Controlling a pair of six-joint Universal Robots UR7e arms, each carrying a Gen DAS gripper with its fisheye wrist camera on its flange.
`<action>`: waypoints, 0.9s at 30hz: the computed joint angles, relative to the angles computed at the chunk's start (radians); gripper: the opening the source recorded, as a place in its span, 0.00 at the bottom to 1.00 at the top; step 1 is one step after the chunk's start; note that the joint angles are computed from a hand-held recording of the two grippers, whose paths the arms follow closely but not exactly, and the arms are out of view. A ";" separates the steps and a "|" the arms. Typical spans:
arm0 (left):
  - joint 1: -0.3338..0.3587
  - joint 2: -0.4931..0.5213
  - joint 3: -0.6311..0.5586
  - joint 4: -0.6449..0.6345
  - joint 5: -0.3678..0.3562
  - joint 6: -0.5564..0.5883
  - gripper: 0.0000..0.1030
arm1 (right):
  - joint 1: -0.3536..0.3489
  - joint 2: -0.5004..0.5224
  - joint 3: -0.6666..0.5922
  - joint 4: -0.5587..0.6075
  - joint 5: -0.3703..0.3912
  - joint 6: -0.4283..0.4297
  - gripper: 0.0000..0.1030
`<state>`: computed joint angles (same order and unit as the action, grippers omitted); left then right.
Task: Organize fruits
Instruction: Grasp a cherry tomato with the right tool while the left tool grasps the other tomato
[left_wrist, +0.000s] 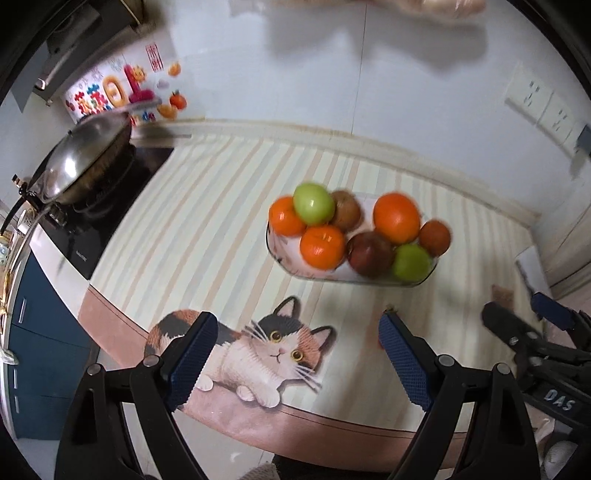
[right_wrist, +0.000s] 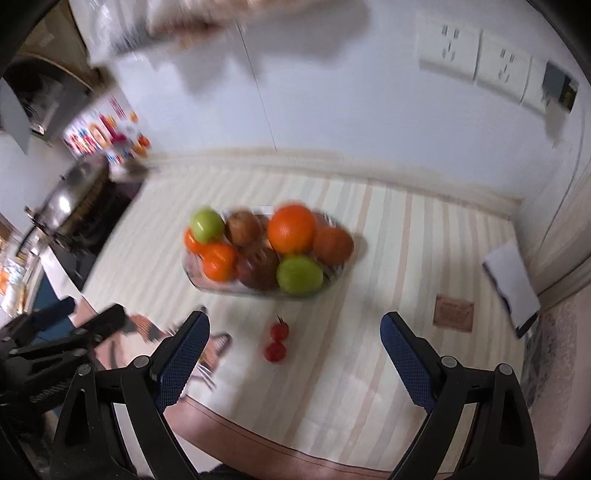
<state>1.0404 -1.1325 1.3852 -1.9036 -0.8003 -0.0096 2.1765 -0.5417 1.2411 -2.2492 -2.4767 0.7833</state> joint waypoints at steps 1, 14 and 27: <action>0.006 0.005 0.014 -0.021 0.019 0.013 0.87 | -0.013 0.008 0.001 0.004 0.016 0.003 0.93; 0.107 0.117 0.022 0.034 0.168 0.050 0.87 | -0.166 0.131 0.004 -0.121 0.251 -0.016 0.55; 0.131 0.197 -0.101 0.139 0.008 0.044 0.87 | -0.168 0.151 0.012 -0.118 0.206 -0.020 0.30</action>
<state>1.1710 -0.9358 1.2839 -1.7648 -0.7923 0.0341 2.0084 -0.3911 1.2533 -2.3675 -2.2710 0.7632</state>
